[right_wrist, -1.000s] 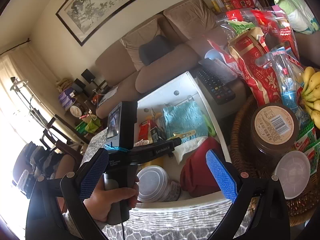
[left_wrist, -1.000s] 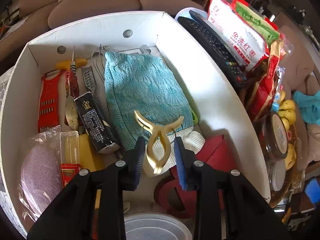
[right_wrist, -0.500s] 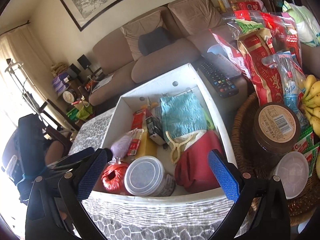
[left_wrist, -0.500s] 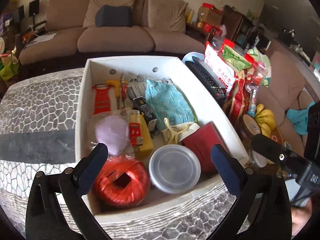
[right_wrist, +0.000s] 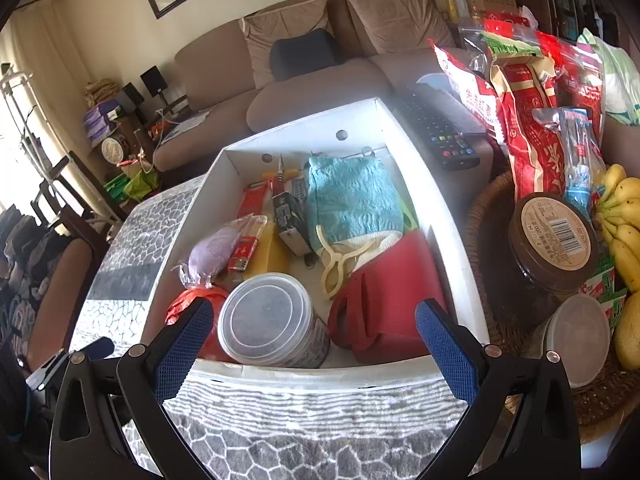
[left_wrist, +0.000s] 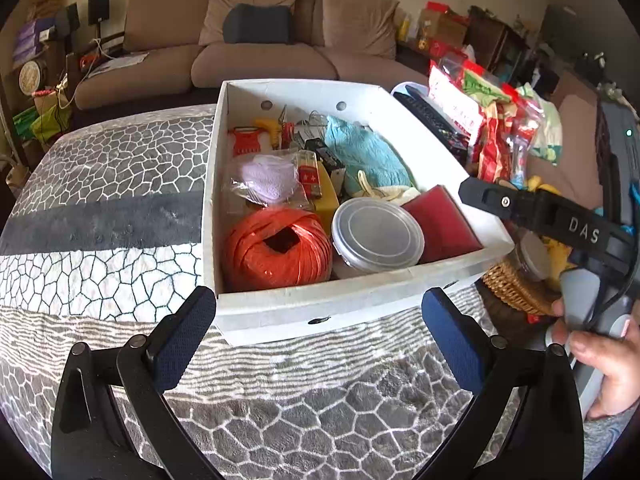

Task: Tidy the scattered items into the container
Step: 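Withdraw both tools from the box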

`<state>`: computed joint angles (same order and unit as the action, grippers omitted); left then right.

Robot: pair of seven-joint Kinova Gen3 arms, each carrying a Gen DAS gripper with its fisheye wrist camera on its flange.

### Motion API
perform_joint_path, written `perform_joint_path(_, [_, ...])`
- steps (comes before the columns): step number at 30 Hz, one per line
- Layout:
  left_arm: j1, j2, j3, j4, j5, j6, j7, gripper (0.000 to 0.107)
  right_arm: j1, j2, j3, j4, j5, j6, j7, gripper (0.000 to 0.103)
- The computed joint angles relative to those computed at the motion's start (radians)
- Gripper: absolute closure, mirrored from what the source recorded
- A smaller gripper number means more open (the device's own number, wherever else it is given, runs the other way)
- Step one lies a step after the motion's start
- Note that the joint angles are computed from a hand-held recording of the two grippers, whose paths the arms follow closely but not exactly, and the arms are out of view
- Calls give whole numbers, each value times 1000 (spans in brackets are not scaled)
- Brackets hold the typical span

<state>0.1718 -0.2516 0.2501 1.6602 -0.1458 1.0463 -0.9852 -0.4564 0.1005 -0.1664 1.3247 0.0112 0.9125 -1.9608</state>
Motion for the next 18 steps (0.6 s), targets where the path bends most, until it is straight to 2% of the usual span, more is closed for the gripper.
perform_joint_path(2, [-4,-7,20,18,-30,-8,17,4,-13,4,-1,-8,30,8,-23,0])
perform_joint_path(6, [-34,-82,29,102,-37,-95,70,4,-51,15,-9,-30,102,32,-49,0])
perform_joint_path(9, [-18,-75,-10,89,5,-84,23,4,-92,22,-12,-34,184,53,-80,0])
perform_joint_path(11, [-48,-83,20,88,-23,-76,30,4,-111,21,-13,-21,226,42,-105,0])
perform_joint_path(14, [-49,-89,1,98,0,-81,18,4,-121,13,-13,7,251,9,-142,0])
perform_joint_path(18, [-66,-92,21,104,-13,-72,27,4,-146,7,-23,23,305,8,-170,0])
